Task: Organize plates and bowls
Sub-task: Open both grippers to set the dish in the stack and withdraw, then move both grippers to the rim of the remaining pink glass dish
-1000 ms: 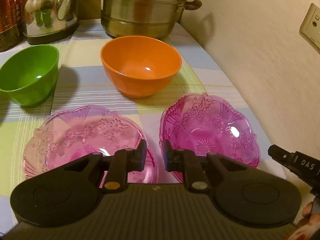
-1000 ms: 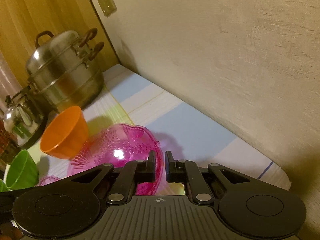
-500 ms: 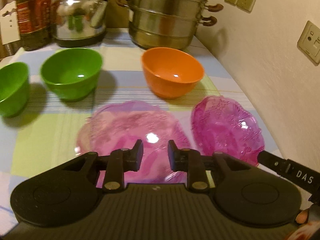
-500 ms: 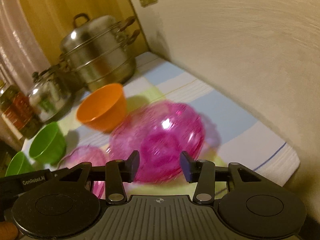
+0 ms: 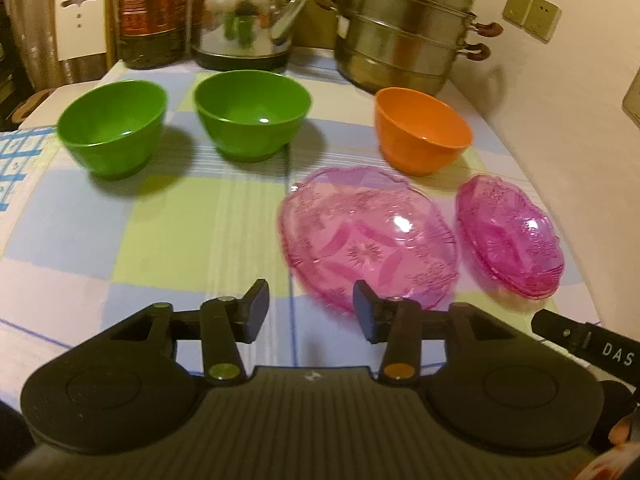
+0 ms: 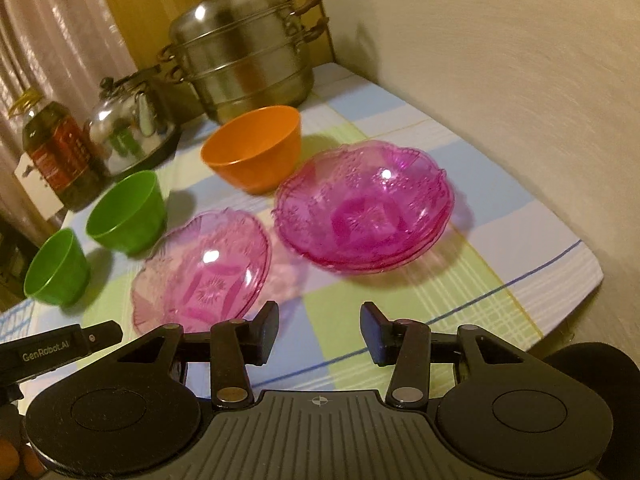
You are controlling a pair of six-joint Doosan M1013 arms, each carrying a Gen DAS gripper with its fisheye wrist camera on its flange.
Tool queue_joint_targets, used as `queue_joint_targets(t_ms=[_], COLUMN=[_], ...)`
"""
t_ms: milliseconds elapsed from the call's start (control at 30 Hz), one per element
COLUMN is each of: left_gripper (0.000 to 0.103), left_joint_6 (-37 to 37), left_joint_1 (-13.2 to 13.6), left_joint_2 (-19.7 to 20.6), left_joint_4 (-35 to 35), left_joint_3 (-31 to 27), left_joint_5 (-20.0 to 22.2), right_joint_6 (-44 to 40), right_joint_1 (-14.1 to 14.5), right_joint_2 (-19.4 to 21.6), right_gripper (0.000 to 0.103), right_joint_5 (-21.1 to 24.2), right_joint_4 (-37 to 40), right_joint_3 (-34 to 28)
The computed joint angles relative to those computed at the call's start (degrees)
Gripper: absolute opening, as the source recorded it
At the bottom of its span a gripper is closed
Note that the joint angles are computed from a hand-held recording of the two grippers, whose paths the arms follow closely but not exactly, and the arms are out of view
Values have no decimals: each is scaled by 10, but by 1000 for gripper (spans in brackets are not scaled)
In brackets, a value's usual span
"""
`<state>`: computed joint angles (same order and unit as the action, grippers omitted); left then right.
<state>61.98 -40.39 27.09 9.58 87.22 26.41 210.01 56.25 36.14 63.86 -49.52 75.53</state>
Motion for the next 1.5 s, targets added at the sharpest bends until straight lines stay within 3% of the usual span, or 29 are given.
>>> queue_joint_targets(t_ms=[100, 800, 1500], left_gripper=[51, 51, 51], left_joint_6=[-17, -16, 16], left_joint_1=[2, 13, 25], left_joint_2=[-7, -18, 17], left_joint_4=[13, -12, -62], left_joint_3=[10, 25, -5], left_joint_5=[-4, -19, -10], right_joint_6=[-21, -83, -28], right_joint_1=[2, 4, -14], right_joint_2=[6, 27, 28], right_gripper=[45, 45, 45], right_joint_5=[1, 9, -46], right_joint_4=[6, 24, 6], right_joint_3=[-14, -56, -37])
